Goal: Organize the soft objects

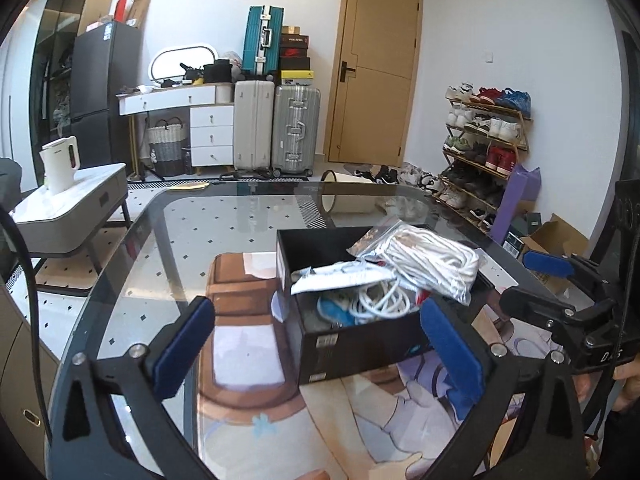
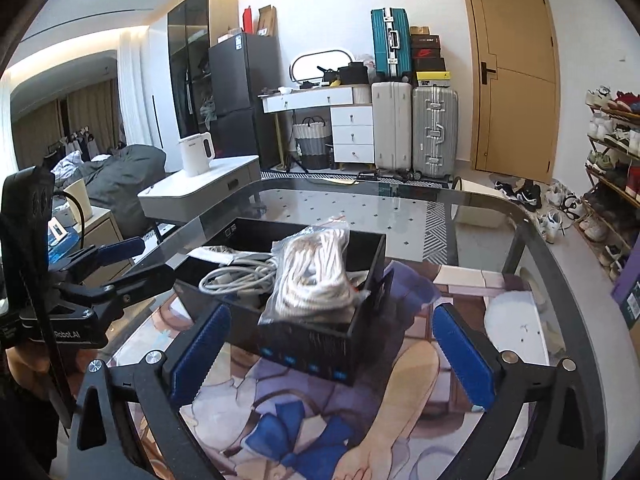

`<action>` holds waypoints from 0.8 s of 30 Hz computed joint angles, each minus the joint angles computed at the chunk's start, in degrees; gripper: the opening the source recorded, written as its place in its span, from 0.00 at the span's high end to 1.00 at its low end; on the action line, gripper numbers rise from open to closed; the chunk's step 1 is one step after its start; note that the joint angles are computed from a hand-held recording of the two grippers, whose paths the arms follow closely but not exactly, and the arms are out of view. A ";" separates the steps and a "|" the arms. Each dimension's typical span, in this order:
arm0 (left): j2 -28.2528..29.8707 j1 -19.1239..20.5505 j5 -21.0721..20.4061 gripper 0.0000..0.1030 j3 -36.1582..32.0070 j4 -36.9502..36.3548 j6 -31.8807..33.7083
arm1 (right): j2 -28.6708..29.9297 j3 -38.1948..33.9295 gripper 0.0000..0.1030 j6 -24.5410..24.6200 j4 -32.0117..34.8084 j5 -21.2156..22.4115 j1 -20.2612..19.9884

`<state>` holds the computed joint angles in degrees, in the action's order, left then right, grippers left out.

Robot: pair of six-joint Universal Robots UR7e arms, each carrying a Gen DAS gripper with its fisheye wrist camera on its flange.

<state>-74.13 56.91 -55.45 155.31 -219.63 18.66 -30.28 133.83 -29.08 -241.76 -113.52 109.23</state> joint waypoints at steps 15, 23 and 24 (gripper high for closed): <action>6.36 -0.81 3.43 0.00 3.13 -14.06 1.43 | 5.27 0.96 0.01 -4.34 -11.70 2.10 0.24; 8.59 -1.81 5.08 0.00 3.60 -18.47 1.78 | 6.12 1.04 0.01 -6.63 -13.25 3.83 -0.21; 8.99 -2.04 5.49 0.00 3.78 -19.06 1.71 | 6.14 1.04 0.01 -6.73 -13.32 3.94 -0.25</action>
<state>-65.14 54.87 -49.96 159.08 -238.69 20.37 -24.13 134.87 -35.81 -255.08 -109.58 108.98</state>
